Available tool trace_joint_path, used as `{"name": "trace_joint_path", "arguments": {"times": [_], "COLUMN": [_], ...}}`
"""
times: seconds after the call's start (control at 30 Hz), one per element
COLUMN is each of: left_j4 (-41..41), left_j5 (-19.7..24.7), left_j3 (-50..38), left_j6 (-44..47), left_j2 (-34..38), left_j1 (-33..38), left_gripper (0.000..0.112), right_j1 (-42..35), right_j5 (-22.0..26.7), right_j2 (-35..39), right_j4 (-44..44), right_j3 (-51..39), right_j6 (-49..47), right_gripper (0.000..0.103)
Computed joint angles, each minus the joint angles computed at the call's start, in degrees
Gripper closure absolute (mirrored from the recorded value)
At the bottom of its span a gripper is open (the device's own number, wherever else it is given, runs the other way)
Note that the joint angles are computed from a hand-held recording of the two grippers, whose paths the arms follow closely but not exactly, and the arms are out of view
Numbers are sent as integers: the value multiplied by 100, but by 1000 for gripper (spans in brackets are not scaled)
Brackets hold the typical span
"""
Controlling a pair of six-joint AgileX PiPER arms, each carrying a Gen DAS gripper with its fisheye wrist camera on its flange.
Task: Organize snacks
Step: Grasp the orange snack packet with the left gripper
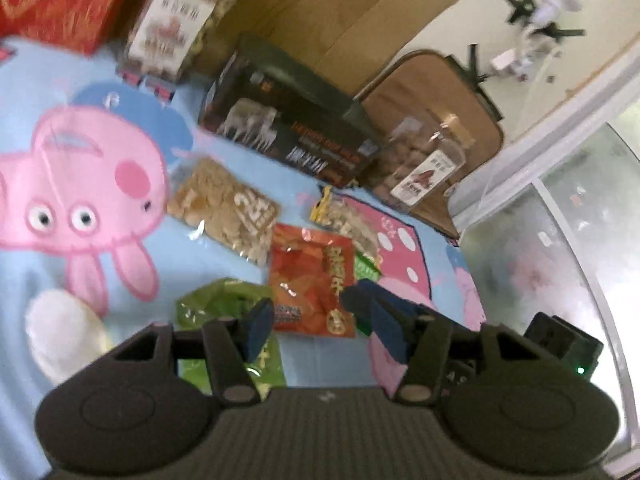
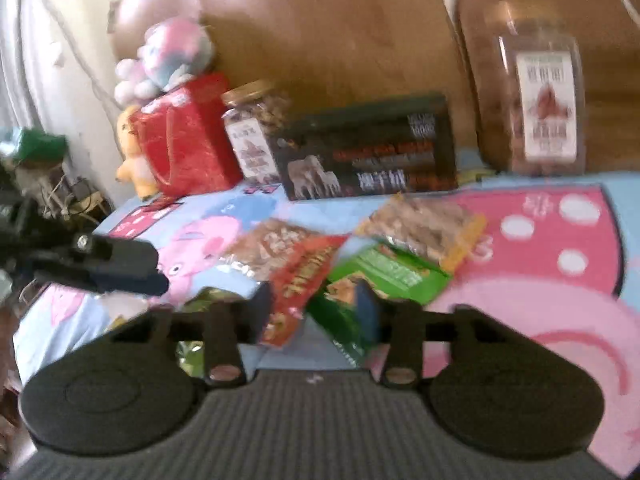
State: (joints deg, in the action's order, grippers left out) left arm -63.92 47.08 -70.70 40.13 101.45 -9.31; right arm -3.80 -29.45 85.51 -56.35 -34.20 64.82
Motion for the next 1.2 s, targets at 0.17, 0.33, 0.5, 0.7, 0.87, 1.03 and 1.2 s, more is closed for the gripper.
{"name": "trace_joint_path", "arguments": {"times": [0.17, 0.33, 0.5, 0.7, 0.87, 1.03, 1.2], "left_j4": [6, -44, 155, 719, 606, 683, 371], "left_j5": [34, 148, 68, -164, 0, 290, 689], "left_j3": [-109, -6, -281, -641, -642, -644, -1041], "left_j6": [-372, -148, -167, -213, 316, 201, 94], "left_j2": [336, 201, 291, 614, 666, 632, 650], "left_j1": [-28, 86, -90, -516, -444, -343, -155], "left_gripper": [56, 48, 39, 33, 37, 63, 66], "right_j1": [44, -663, -1800, -1597, -1135, -1016, -1113], "right_j5": [-259, -1031, -1559, -1765, -1890, -2026, -2061], "right_j2": [547, -65, -848, -695, 76, 248, -254], "right_j4": [-1065, -1191, -2355, -2767, -2236, -2029, -2156], "right_j3": [-426, 456, 1064, 870, 472, 397, 311], "right_j6": [1167, 1247, 2004, 2753, 2650, 2381, 2428], "right_gripper": [94, 100, 100, 86, 72, 94, 95]}}
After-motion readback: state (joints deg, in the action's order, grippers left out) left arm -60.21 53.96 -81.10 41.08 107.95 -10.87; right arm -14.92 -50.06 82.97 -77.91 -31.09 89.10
